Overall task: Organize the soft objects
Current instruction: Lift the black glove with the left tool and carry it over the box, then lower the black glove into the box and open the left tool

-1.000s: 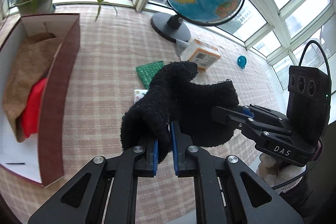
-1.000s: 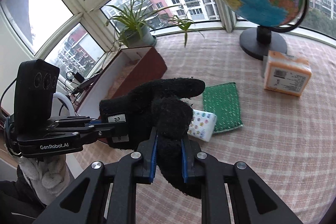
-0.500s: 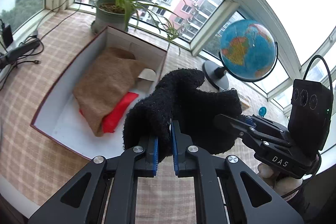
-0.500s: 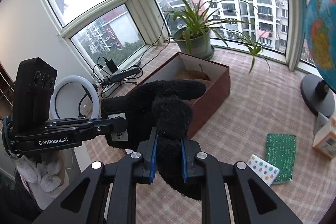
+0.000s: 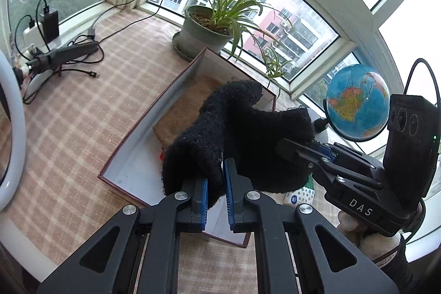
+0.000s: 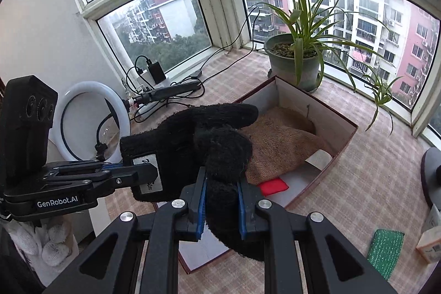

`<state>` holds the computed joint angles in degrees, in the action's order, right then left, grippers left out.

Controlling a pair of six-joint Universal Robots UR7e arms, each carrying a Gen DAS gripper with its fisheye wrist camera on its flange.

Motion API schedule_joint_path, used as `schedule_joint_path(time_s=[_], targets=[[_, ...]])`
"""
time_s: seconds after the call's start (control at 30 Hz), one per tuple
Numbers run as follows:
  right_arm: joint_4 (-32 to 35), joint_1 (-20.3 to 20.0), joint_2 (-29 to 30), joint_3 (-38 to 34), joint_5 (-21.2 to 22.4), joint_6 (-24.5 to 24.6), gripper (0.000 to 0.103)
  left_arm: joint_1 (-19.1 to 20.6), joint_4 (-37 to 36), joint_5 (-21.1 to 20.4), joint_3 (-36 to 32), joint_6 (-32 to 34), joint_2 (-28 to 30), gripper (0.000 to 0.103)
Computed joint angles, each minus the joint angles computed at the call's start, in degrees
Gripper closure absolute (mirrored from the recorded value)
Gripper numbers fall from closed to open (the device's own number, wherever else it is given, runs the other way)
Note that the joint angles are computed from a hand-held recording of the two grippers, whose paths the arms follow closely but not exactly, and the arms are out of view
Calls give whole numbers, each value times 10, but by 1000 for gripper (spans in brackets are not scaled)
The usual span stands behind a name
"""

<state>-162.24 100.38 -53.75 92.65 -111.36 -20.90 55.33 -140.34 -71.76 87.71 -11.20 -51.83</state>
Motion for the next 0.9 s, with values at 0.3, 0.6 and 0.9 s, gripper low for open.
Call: schedule_joint_path(time_s=[0.3, 0.6, 0.9], targets=[[28, -7, 32, -35, -12, 5, 86, 15, 27, 7, -22, -14, 14, 94], [-8, -9, 32, -25, -17, -16, 41, 20, 28, 15, -24, -44, 15, 54], [-47, -10, 18, -13, -22, -15, 38, 14, 8, 14, -14, -29, 6, 33]])
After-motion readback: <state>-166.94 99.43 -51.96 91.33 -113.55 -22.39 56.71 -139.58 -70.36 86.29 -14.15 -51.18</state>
